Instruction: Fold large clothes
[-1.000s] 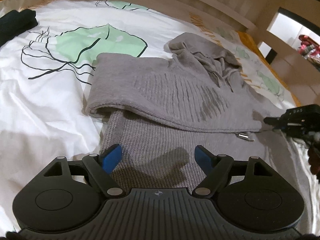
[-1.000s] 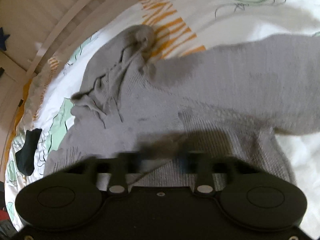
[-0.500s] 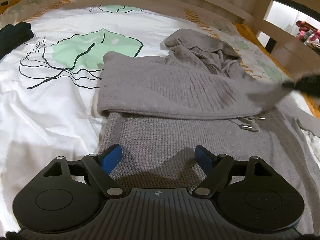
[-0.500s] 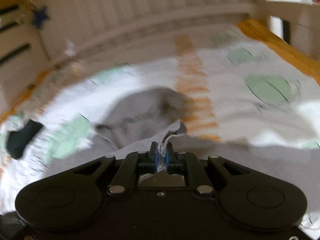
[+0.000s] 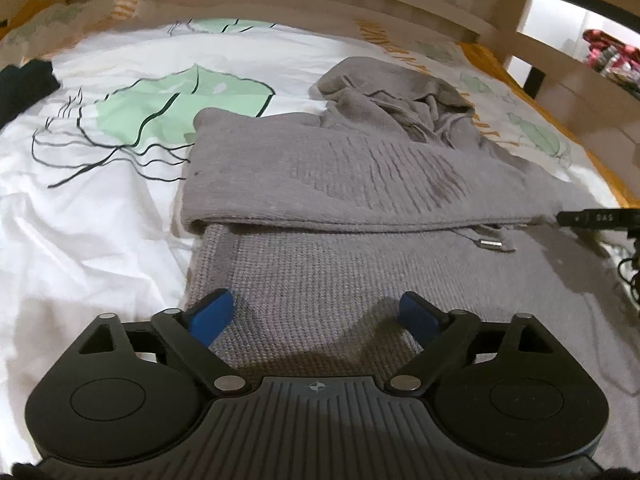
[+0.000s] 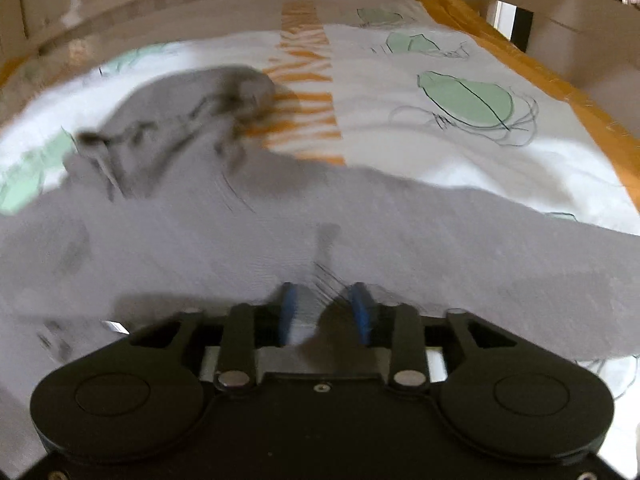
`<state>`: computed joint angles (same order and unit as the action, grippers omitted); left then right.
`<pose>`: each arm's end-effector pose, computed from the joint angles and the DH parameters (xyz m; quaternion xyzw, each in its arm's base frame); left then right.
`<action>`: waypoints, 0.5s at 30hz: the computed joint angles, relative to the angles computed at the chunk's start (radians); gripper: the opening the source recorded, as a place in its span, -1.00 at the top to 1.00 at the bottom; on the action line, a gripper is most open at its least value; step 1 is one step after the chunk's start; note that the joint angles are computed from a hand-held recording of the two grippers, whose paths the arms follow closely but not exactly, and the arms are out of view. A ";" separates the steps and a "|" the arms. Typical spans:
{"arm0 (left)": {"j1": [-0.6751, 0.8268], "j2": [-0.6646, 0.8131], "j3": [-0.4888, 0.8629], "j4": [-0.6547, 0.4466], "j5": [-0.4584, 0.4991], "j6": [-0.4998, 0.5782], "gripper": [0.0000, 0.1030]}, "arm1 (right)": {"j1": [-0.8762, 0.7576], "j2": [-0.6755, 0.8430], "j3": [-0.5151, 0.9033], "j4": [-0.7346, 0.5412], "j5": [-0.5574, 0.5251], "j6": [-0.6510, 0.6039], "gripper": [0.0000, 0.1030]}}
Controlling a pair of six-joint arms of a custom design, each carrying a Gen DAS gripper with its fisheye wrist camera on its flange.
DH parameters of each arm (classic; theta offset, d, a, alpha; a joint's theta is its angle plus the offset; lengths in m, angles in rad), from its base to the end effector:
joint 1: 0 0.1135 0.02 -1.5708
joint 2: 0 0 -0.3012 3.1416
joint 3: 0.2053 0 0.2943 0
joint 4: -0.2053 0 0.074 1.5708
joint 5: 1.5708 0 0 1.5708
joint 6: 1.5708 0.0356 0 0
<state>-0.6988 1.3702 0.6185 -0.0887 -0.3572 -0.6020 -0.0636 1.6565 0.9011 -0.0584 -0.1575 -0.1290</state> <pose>0.2247 -0.1726 0.1758 -0.0189 0.9212 -0.0808 0.3802 0.3712 -0.0180 0.1804 -0.0593 0.9249 0.0373 0.3737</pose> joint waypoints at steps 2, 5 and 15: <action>-0.022 0.019 0.001 0.013 -0.032 0.018 -0.90 | -0.019 -0.012 -0.012 0.007 -0.030 -0.012 0.02; -0.053 0.054 0.023 -0.001 -0.077 0.050 -1.00 | -0.052 -0.046 -0.022 -0.004 -0.104 -0.011 -0.07; -0.058 0.054 0.044 -0.042 -0.080 0.025 -0.97 | -0.310 -0.119 -0.017 -0.190 -0.367 -0.099 -0.37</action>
<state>-0.7565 1.4245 0.6621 -0.1312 -0.4372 -0.5769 -0.3733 1.5374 0.8837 -0.2488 -0.5247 -0.2284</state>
